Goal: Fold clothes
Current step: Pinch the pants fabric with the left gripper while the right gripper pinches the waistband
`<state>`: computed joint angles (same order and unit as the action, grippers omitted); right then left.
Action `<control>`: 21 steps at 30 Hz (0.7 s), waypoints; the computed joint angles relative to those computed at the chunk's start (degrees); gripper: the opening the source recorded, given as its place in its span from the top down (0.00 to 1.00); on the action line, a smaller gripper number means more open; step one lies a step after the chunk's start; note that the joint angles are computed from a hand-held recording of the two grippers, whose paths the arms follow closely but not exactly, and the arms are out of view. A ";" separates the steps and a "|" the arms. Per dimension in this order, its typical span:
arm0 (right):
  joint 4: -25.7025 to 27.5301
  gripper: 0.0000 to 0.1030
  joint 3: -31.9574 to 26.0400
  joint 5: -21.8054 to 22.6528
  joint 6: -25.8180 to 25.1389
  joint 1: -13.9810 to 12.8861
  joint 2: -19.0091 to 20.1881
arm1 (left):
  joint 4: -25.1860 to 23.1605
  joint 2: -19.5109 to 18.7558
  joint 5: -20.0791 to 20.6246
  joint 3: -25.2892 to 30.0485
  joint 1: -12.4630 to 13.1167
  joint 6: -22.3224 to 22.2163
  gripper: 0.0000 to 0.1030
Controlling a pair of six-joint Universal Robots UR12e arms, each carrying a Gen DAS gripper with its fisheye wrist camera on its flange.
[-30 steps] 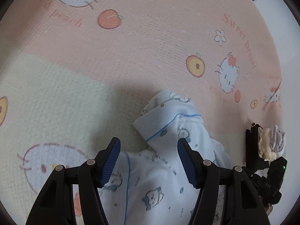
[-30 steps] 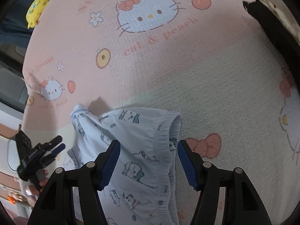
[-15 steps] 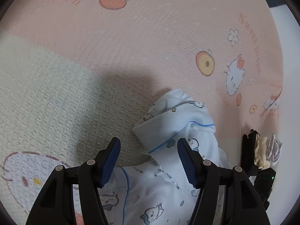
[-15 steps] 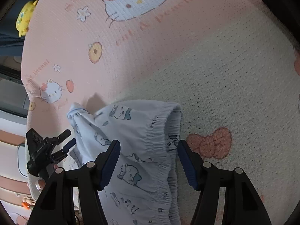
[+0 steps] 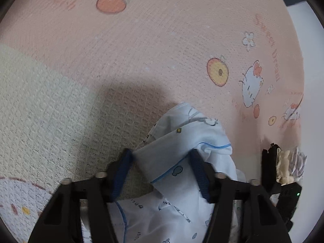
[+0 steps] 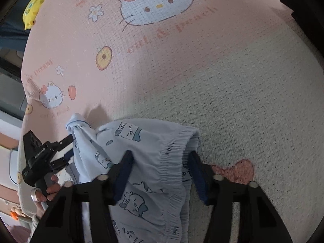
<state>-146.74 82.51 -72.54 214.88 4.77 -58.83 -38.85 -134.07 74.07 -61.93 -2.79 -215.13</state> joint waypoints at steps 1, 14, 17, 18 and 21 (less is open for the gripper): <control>0.20 0.54 -0.13 -0.60 -0.60 0.18 0.05 | -0.17 0.02 0.87 0.07 -0.21 0.71 0.64; -1.65 0.88 -1.41 -14.83 -13.26 4.31 -1.33 | 2.07 2.74 9.38 -1.62 -1.54 4.90 0.94; -3.96 0.88 -0.15 -12.64 -12.12 3.80 -2.33 | 3.22 3.93 9.29 -3.22 -1.47 4.83 0.94; -4.67 0.88 0.29 -11.58 -11.63 3.57 -2.67 | 3.32 4.24 10.10 -3.66 -1.54 4.90 0.94; -4.09 0.88 0.42 -11.15 -11.02 3.45 -2.86 | 2.73 4.75 11.71 -4.57 -1.62 5.55 0.94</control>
<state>-150.83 82.92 -83.69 203.86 8.22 -61.70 -36.12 -129.32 85.78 -66.51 -4.41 -209.58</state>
